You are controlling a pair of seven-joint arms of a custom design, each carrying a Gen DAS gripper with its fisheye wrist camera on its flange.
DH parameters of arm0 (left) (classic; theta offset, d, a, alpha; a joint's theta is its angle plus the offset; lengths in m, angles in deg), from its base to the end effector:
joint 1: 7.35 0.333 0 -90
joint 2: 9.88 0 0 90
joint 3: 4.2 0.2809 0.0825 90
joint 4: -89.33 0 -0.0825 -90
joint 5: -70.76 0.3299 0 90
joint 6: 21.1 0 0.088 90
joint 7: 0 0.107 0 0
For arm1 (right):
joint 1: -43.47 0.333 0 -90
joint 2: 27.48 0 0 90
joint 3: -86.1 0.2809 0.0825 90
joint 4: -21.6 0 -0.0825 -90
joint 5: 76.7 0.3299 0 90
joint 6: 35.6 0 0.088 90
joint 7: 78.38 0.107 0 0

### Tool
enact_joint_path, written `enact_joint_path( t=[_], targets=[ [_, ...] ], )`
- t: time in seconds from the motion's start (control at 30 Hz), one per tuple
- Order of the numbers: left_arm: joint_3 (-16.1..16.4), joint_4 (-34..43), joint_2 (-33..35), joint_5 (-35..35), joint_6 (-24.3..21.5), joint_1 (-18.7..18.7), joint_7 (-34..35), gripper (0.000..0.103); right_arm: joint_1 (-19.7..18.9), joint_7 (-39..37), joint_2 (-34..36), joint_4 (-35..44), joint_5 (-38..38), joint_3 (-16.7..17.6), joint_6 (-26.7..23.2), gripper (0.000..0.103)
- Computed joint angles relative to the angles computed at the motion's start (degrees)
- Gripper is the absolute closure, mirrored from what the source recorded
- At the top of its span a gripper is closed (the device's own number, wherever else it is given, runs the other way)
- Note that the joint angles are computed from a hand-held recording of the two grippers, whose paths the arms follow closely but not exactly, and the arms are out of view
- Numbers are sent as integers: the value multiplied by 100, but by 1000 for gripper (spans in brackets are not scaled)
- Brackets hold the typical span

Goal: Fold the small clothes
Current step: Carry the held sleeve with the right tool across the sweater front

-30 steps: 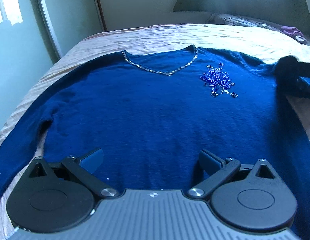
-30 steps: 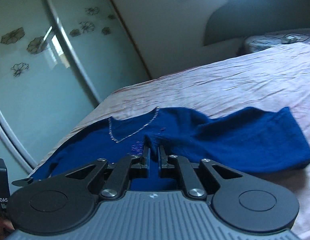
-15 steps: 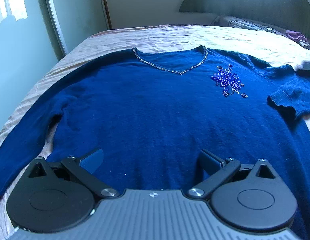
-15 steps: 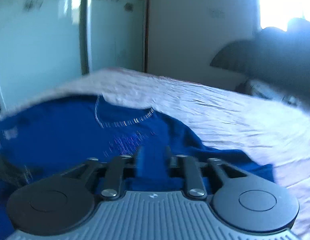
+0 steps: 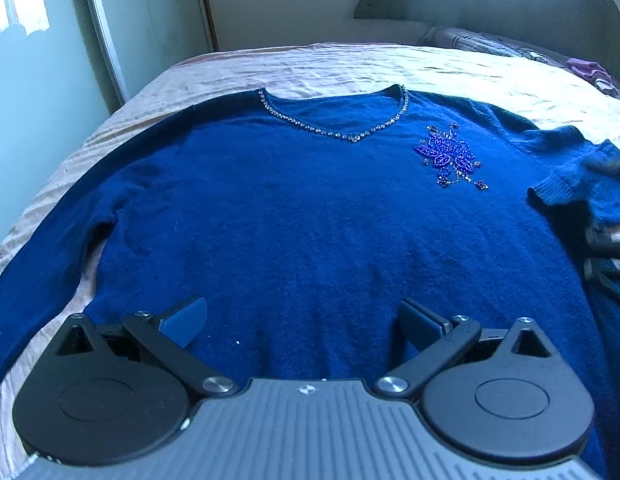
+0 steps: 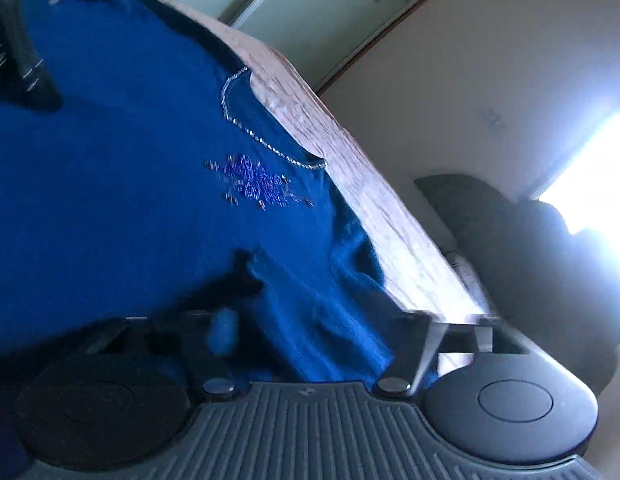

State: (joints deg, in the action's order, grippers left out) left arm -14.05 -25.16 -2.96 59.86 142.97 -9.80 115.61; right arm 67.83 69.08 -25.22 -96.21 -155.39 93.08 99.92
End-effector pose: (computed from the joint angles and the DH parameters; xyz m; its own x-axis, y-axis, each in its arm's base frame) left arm 0.5665 -0.1090 0.4813 -0.4245 -0.8972 -0.1215 -0.6284 0.3886 -0.6739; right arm 0.4665 0.2694 0.4454 0.1017 -0.7558 0.6469 -0.5562 -0.5823 -0.5929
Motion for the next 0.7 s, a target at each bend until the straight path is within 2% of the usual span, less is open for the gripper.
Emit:
enact_joint_path(
  t=[0.03,0.1,0.27,0.43,0.53,0.63,0.7],
  targets=[
    [-7,1,-12,-34,1,13,34,0,-20,-23,106,114,134,-16,34,86],
    [1,-39,-47,-46,80,28,86,0,-36,-102,210,223,277,-61,103,92],
    [136,64,35,352,201,0,-254,0,-137,537,-78,68,459,-147,704,93],
    [192,278,175,617,209,34,-630,0,-514,1822,-520,-8,394,-221,1837,93],
    [208,327,210,750,194,69,-758,1,-749,2476,-460,224,362,-250,2475,93],
    [177,321,198,730,139,134,-737,1,-815,2576,-269,533,450,-235,2650,93],
    [126,262,157,594,149,197,-611,0,-780,2289,-190,628,610,-225,2420,93]
  ],
)
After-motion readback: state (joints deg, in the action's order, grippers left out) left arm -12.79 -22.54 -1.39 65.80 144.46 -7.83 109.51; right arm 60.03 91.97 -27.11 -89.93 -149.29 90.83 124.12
